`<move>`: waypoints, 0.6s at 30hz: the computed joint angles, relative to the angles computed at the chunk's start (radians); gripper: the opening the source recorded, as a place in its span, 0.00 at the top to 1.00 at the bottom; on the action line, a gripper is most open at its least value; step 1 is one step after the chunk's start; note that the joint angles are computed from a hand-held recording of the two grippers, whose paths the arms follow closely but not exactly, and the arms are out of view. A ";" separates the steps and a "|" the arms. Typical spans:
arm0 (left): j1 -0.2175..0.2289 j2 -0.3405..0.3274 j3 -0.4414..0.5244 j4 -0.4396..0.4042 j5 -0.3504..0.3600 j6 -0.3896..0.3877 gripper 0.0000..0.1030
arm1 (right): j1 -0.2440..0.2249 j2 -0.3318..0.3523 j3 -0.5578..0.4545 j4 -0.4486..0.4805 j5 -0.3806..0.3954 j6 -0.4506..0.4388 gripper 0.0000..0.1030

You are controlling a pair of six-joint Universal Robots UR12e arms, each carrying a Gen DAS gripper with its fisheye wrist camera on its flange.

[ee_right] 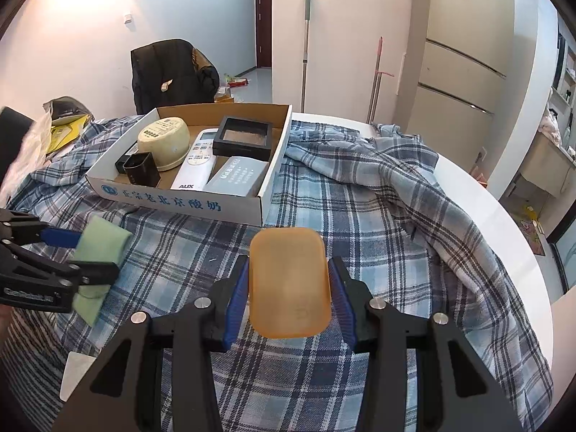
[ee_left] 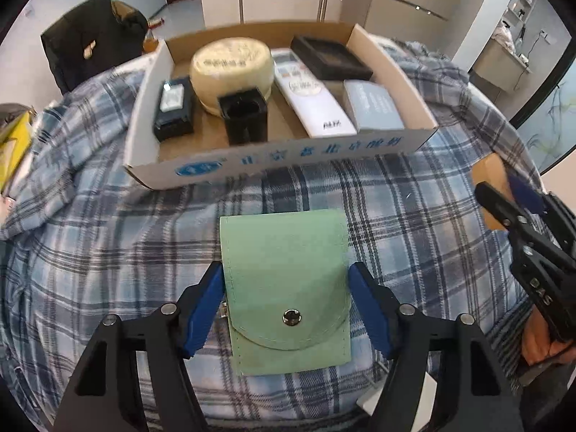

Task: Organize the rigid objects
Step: 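Grasp the orange translucent case with the right tool while the left tool grasps the green pouch, then carry the orange case and green pouch over the cardboard box with both tools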

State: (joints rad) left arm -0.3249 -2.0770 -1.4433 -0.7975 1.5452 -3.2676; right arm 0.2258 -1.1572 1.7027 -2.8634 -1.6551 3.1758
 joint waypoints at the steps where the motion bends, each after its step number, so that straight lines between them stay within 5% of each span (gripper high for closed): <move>1: 0.000 0.010 -0.010 0.016 0.006 0.004 0.30 | -0.001 0.001 -0.001 0.002 0.001 0.004 0.59; 10: 0.020 0.080 -0.071 0.097 0.024 0.021 0.30 | 0.005 0.000 0.005 -0.026 -0.035 0.010 0.59; 18: 0.044 0.109 -0.082 0.170 0.027 -0.023 0.30 | 0.022 -0.014 0.002 -0.093 -0.159 0.042 0.59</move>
